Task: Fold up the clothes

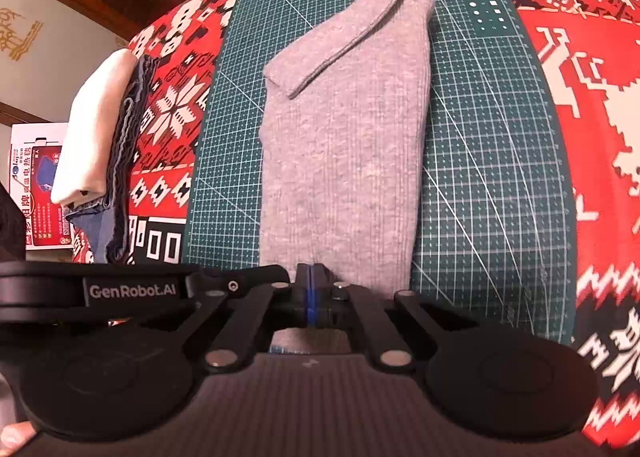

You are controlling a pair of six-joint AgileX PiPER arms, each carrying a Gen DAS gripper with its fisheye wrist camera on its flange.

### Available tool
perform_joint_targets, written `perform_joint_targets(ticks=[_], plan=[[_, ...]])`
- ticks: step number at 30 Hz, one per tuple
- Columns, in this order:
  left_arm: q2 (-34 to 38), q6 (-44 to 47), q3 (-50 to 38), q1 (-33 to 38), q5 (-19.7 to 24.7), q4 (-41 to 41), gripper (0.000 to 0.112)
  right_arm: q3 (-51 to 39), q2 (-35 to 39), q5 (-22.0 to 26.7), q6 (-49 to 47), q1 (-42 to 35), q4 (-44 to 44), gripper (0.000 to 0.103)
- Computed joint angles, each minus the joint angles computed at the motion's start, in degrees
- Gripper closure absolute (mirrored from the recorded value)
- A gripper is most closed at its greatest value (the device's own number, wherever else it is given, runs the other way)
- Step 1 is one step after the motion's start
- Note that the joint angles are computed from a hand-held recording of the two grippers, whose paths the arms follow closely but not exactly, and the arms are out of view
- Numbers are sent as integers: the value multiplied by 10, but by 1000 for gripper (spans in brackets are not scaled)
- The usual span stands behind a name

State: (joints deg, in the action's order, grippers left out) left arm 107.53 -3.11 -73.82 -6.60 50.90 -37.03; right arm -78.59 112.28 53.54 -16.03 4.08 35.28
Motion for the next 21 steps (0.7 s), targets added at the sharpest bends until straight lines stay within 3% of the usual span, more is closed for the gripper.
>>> perform_joint_targets(ticks=[4,12,21], plan=[[2,-3,-10,-17,12,18,109,-27,2,54,18,-17,-17,101],[33,-41,-51,-44,52,68,109,-51,22,67,76,7,-97,102],[-3,41,-7,-15,17,-8,108,-57,-9,77,60,-27,-93,96]])
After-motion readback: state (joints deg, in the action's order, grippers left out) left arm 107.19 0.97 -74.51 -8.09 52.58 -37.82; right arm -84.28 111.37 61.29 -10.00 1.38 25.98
